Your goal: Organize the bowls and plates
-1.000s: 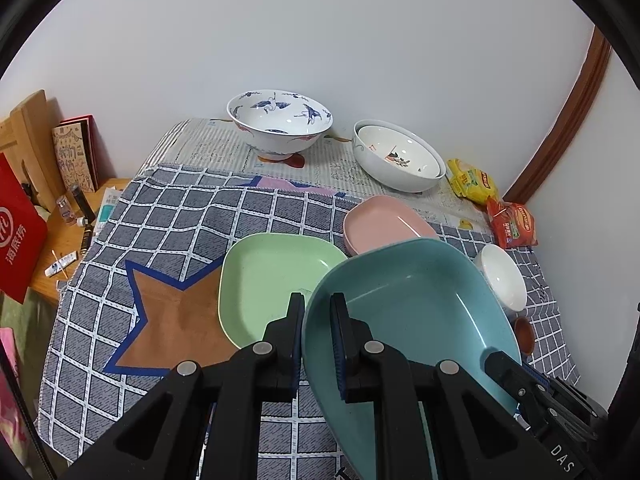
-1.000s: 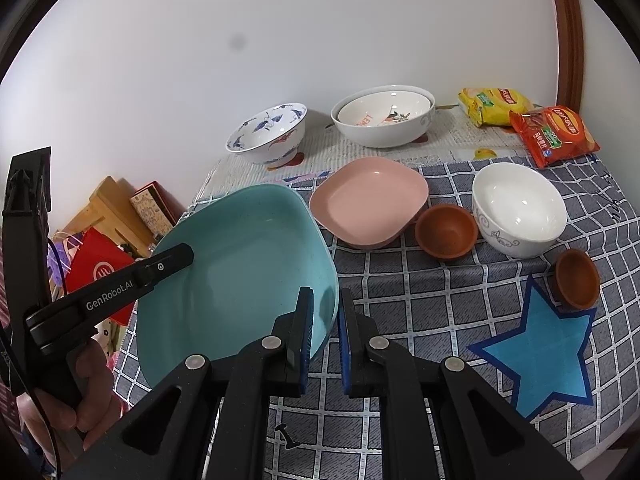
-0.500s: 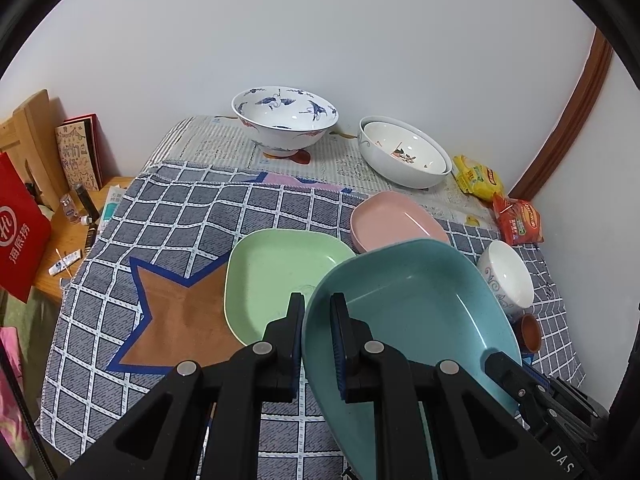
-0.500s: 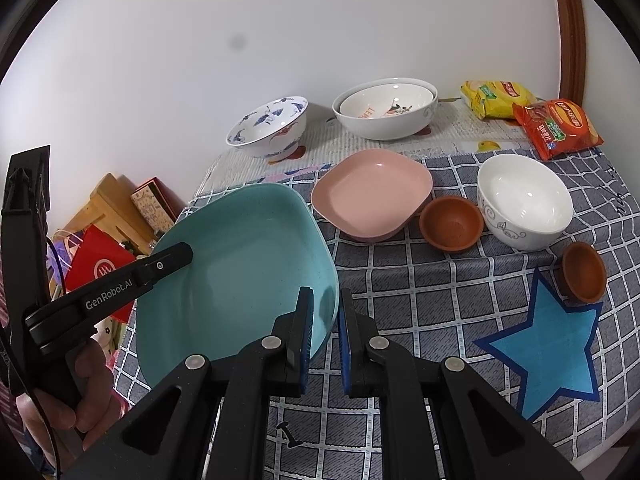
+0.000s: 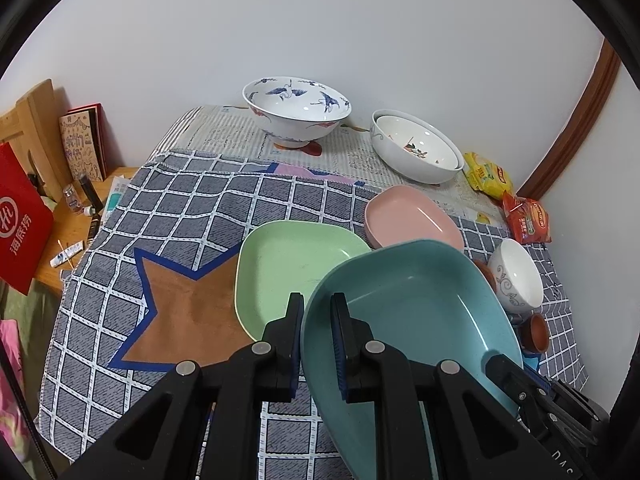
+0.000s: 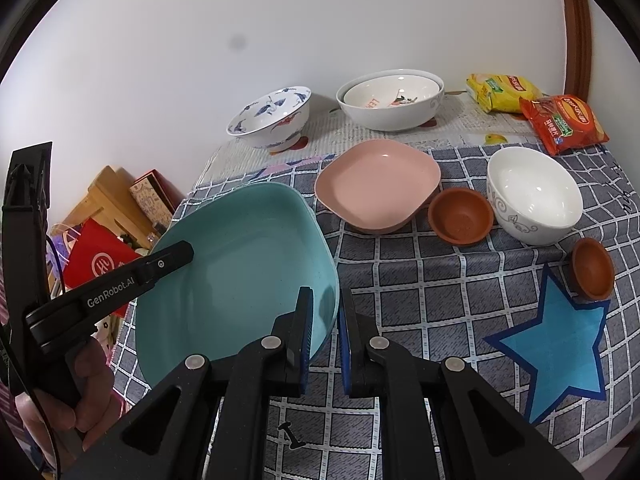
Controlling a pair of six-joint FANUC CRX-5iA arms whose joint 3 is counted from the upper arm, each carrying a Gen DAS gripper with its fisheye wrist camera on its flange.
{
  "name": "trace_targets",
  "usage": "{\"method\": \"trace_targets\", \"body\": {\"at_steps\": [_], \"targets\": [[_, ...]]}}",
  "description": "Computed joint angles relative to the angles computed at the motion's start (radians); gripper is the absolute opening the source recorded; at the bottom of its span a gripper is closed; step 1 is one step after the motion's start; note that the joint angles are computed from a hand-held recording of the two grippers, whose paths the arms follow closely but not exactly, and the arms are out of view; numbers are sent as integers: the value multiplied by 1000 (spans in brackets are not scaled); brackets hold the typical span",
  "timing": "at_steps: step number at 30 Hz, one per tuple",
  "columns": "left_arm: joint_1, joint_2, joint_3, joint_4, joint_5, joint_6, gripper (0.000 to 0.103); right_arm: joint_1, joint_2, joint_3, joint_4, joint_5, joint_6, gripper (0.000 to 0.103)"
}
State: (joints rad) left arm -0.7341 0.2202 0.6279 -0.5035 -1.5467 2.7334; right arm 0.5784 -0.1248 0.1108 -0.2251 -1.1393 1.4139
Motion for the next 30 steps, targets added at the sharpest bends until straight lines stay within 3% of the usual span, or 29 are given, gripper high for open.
{"method": "trace_targets", "body": {"at_steps": [30], "targets": [[45, -47, -101, 47, 41, 18, 14, 38, 36, 12, 15, -14, -7, 12]]}}
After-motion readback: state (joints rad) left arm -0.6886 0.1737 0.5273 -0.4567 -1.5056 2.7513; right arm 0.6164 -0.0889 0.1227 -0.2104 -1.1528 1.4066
